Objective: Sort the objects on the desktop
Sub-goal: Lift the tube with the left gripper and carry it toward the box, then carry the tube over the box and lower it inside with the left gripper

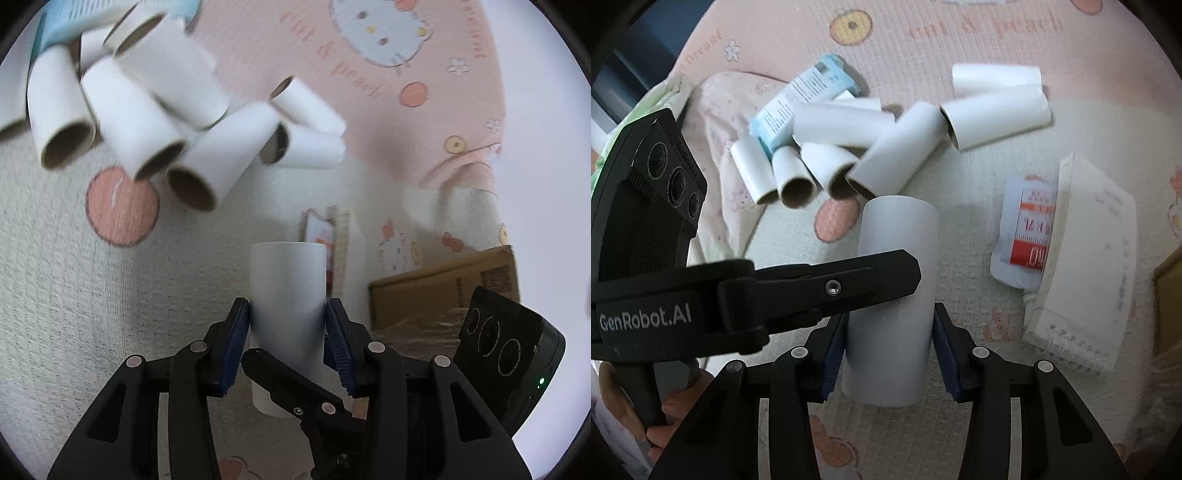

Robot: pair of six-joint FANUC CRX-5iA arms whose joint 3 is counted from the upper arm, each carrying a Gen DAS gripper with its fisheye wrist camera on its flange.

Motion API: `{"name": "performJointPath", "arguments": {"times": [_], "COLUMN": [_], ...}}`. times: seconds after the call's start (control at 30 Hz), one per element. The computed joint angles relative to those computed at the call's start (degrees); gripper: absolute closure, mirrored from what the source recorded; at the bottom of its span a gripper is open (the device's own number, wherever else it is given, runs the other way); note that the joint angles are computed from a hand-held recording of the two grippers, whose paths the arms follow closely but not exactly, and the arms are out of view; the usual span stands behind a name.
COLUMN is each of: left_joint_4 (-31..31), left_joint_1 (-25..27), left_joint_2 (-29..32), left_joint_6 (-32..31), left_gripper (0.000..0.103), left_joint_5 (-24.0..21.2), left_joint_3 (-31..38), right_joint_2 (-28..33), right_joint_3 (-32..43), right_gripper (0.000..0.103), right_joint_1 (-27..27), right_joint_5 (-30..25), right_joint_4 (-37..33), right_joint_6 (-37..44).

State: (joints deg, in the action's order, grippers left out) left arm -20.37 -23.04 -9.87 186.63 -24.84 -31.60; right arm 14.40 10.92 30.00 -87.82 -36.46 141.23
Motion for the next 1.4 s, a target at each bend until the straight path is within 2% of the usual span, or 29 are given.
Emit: {"name": "performJointPath", "arguments": {"times": [0.13, 0.27, 0.57, 1.0, 1.1, 1.4], "left_joint_4": [-5.86, -6.66, -11.49, -12.17, -12.62, -4.34], "left_joint_1": [-2.88, -4.24, -7.19, -9.95, -10.07, -4.87], "left_joint_2": [-0.47, -0.88, -2.81, 0.27, 1.16, 5.03], "left_joint_6": [3.5, 0.34, 1.82, -12.23, -14.46, -27.92], "left_gripper": [0.056, 0.056, 0.056, 0.056, 0.056, 0.056], "left_joint_5": [-5.32, -10.14, -15.52, -25.48, -25.62, -18.41], "left_joint_3": [3.88, 7.23, 12.74, 25.29, 27.12, 30.72], "right_joint_2": [-1.17, -1.84, -5.69, -6.32, -6.07, -3.16], "right_joint_3": [1.14, 2.94, 5.82, 13.72, 15.57, 22.1], "right_gripper": [0.06, 0.06, 0.06, 0.061, 0.061, 0.061], "right_joint_1": [-0.78, -1.22, -2.07, -5.69, -6.68, -8.3], "right_joint_5": [-0.83, -2.42, -2.59, -5.52, -5.47, -3.34], "right_joint_4": [-1.6, -2.09, -3.07, -5.78, -6.28, -4.29], "right_joint_6": [0.14, 0.86, 4.12, 6.96, 7.4, 4.76]}}
